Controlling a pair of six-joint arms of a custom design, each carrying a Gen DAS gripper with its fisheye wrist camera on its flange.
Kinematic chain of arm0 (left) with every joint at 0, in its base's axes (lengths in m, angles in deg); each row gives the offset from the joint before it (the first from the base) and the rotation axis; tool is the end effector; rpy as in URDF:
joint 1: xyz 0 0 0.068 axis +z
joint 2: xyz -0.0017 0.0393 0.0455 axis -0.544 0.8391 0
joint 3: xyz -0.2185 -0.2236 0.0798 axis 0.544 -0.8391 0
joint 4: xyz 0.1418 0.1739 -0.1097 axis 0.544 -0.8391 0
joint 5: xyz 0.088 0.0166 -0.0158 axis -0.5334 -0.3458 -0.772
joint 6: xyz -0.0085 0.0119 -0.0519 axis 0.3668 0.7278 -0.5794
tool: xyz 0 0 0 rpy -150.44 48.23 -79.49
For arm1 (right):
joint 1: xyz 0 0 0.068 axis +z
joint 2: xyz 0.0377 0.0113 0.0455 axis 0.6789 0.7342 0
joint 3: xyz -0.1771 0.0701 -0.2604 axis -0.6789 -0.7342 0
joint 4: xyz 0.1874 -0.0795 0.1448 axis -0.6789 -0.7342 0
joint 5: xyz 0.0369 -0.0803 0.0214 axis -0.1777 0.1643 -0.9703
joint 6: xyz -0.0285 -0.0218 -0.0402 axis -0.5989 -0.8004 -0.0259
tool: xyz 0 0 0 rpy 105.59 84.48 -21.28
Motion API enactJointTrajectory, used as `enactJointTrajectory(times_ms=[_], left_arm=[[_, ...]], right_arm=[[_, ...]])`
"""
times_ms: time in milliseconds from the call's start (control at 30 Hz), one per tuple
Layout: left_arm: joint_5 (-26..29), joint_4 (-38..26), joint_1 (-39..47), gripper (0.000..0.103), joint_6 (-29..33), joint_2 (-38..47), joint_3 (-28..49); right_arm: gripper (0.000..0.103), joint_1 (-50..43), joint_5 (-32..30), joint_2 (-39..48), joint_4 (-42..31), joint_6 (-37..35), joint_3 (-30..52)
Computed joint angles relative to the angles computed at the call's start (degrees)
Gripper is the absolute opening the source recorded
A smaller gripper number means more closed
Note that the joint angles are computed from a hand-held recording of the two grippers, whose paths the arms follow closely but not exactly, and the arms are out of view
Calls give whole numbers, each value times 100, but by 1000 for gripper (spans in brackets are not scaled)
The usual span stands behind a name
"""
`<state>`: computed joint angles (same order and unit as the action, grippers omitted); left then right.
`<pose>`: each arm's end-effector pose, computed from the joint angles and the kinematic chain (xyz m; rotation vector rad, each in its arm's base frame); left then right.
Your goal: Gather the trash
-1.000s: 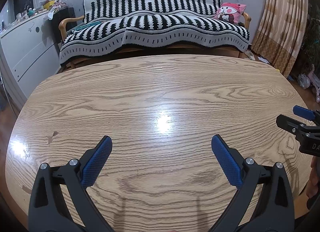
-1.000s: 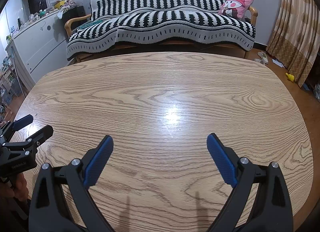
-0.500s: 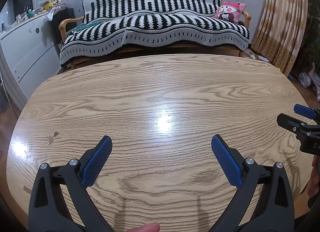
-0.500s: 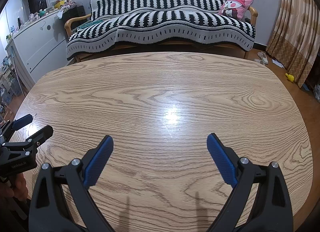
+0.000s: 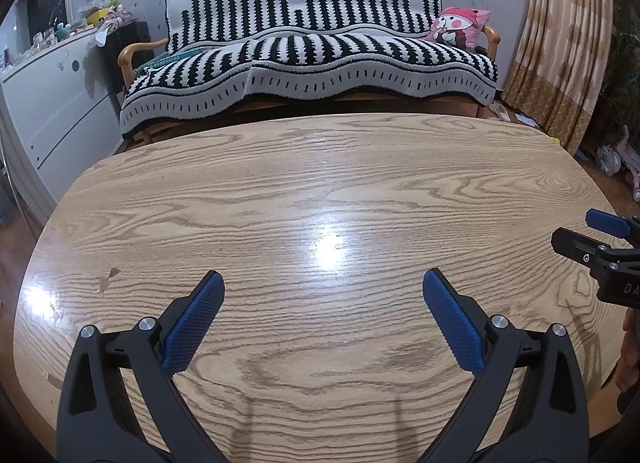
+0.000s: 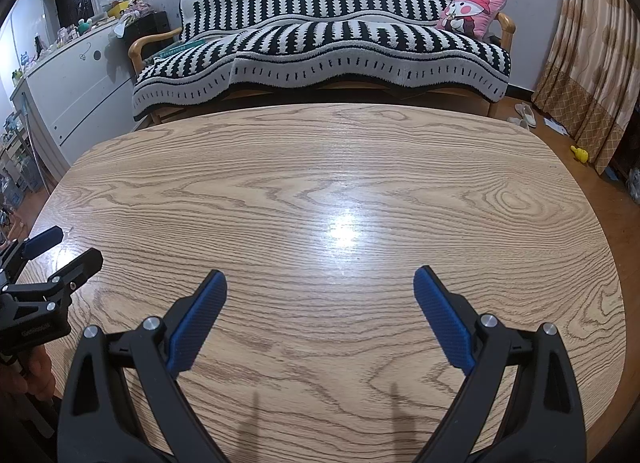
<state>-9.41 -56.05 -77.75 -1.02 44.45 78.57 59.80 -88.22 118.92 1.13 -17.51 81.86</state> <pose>0.1176 -0.0890 0.3220 -0.1573 2.3868 0.0947 0.1795 0.0579 0.3112 -0.3604 2.4268 0.2380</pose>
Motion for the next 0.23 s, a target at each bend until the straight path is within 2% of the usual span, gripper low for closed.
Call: enactJointTrajectory(times_ms=[233], left_arm=[[204,28,233,96,79,-12,-23]], right_arm=[[92,-147,-36,99,7,-10,68]])
